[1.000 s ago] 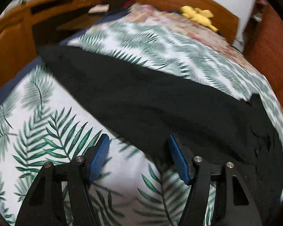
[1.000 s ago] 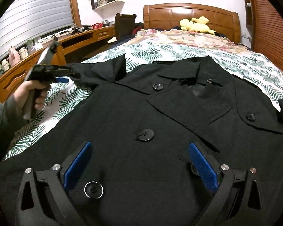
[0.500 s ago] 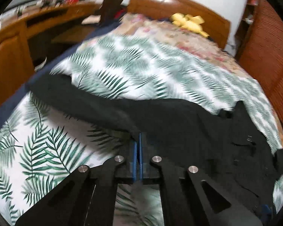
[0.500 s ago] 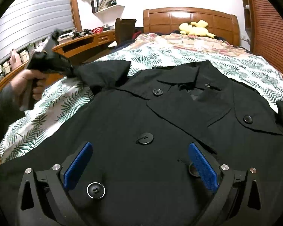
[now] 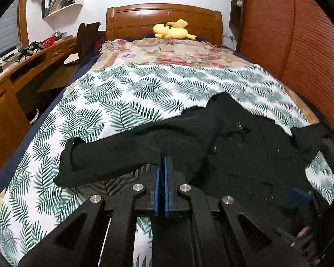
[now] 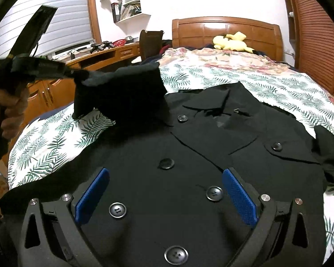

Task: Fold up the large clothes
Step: 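Lift the sleeve with the left tool and fold it across the coat front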

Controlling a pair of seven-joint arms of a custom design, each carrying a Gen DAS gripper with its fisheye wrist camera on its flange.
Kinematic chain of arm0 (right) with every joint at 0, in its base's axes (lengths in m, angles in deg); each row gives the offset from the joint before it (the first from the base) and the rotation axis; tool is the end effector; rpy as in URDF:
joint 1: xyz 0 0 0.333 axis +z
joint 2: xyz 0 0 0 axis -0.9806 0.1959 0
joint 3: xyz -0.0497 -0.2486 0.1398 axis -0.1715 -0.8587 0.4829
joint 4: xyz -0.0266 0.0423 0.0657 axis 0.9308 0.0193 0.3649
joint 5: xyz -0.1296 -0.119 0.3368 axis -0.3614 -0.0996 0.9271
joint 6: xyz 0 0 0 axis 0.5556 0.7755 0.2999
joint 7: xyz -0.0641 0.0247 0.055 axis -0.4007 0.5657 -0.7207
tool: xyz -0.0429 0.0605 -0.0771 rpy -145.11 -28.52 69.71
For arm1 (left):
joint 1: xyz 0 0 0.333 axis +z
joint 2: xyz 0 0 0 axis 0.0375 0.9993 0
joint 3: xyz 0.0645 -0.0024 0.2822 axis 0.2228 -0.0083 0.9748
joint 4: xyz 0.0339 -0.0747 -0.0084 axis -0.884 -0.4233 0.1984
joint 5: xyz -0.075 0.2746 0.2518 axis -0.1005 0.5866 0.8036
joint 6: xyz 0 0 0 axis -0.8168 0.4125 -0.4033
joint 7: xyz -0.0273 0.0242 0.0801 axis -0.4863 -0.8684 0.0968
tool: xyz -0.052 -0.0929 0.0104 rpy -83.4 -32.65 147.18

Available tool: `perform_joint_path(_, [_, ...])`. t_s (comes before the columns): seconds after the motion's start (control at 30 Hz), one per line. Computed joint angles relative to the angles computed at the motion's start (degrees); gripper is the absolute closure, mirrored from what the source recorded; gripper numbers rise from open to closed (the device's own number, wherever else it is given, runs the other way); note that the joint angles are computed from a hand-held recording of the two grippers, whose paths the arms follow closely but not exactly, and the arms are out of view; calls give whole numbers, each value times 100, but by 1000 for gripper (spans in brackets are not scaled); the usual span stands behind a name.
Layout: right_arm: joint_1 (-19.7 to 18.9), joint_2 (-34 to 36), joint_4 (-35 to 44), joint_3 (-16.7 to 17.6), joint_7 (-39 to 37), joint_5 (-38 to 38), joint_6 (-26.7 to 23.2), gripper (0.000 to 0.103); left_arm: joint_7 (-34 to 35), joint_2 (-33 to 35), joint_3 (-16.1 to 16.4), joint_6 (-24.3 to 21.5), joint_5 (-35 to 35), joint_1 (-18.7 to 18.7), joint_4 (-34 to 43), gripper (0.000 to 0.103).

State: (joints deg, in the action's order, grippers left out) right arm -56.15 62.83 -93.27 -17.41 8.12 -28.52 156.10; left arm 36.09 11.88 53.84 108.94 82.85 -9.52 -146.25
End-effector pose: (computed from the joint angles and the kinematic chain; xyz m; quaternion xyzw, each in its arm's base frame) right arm 0.4434 0.1984 0.3701 -0.6806 0.5285 -0.2885 0.4173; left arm 0.6190 -0.2513 0.3760 -0.5411 0.7412 -0.3362 0.2117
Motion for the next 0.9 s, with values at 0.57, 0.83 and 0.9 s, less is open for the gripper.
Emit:
perform_joint_path(0.57, [224,476,466,52,-499,435,56,2,-1184,-155,1445,531,604,-605,-519,30])
perform_joint_path(0.83, [256,627,669,19,-701,463,-152,2,-1237,855,1054,-50,470,-3,423,30])
perform_joint_path(0.9, [243,646,707,3,-725,450,-210,2,-1207,1054,893,-137,368,157,601,30])
